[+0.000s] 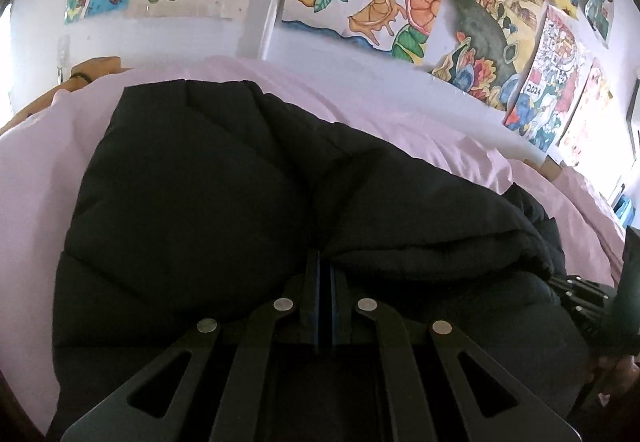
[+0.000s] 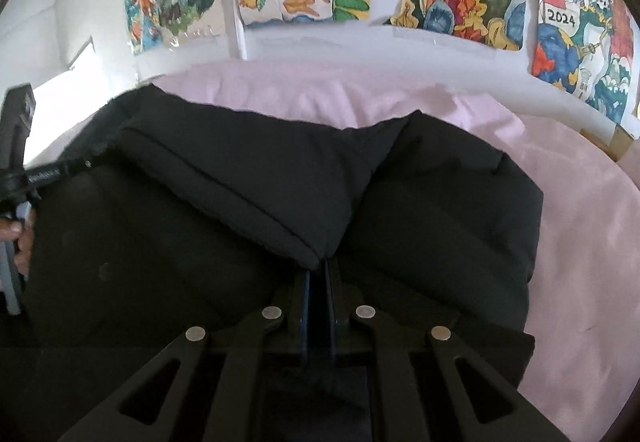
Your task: Fold large clothes
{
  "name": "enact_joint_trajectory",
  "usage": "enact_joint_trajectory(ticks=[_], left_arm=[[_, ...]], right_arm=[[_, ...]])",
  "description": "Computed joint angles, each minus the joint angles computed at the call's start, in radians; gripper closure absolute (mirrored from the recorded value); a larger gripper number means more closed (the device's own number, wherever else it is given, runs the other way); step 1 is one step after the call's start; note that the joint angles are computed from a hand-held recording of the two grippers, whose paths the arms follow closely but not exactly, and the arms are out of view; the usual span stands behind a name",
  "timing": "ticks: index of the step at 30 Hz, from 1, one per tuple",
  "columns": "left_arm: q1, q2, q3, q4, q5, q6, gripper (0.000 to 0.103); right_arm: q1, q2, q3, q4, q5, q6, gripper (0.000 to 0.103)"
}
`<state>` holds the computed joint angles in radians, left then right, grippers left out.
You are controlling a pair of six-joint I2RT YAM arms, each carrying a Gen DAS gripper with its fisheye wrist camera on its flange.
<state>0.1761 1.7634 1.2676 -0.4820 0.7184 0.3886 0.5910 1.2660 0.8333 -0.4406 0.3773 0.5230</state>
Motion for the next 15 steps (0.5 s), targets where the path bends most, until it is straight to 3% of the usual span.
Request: enact_joint_trajectory(ticks=[4,8,15], left_arm=[[0.010,0.007,0.001,0.001,0.017,0.001,0.101],[0.009,0.005,0.001,0.000,0.016,-0.002,0.101],[0.021,-0.007,0.007,-0.022,0.048,0.010,0.100]], right_arm=[[0.007,-0.117,-0.005,-0.014,-0.010,-0.008,0.094],[0.019,-0.182,0.067,-0.022,0.052,-0.075,0.094],[-0.097,0.120,0.240,0.035,-0.159,-0.040,0.094]])
